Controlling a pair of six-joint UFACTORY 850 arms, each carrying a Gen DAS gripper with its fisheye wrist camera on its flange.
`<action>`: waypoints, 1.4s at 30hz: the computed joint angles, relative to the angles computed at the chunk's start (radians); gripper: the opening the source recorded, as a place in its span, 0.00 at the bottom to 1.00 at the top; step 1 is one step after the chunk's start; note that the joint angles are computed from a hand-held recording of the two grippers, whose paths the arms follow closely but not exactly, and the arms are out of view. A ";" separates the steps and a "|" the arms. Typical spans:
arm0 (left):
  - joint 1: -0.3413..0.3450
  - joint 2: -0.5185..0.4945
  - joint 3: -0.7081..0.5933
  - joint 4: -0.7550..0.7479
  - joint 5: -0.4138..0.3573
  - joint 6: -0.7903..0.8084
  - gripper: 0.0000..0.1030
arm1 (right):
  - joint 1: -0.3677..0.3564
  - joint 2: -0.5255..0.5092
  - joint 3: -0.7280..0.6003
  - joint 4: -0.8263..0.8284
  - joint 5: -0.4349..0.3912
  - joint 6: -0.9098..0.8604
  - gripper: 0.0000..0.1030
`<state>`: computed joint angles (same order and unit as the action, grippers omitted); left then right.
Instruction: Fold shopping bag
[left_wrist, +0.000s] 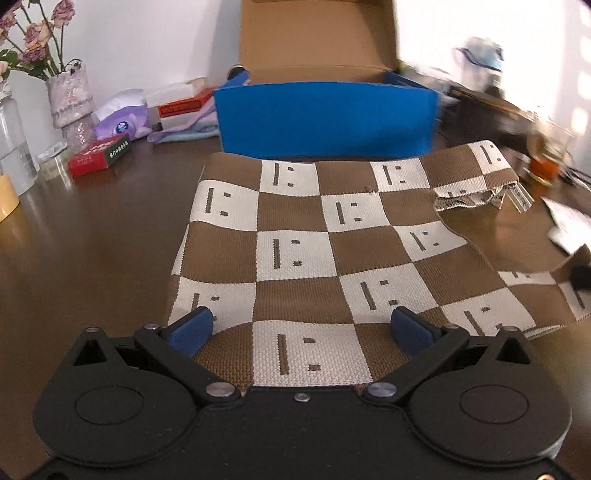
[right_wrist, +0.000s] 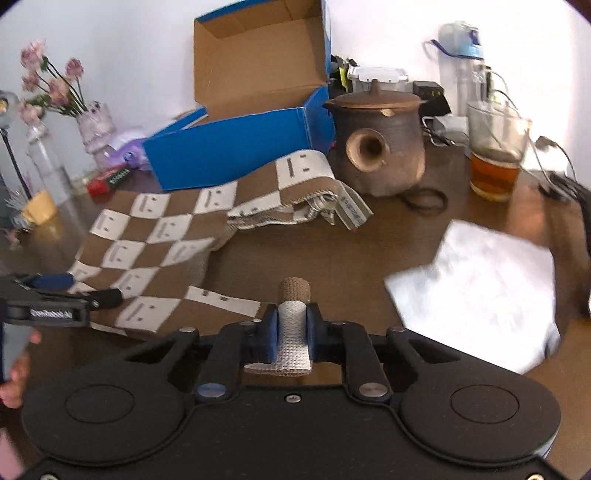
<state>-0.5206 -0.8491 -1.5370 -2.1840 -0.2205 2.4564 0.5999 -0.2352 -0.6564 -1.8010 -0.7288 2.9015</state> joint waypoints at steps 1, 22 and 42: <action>0.002 0.026 0.042 -0.006 -0.018 0.026 1.00 | 0.025 0.020 0.018 0.003 -0.016 0.029 0.14; -0.056 -0.001 0.056 0.070 -0.175 -0.020 1.00 | 0.112 0.045 0.063 0.199 -0.090 0.005 0.57; -0.052 0.011 0.087 0.056 -0.201 -0.003 1.00 | 0.154 -0.014 -0.001 -0.030 -0.302 0.008 0.10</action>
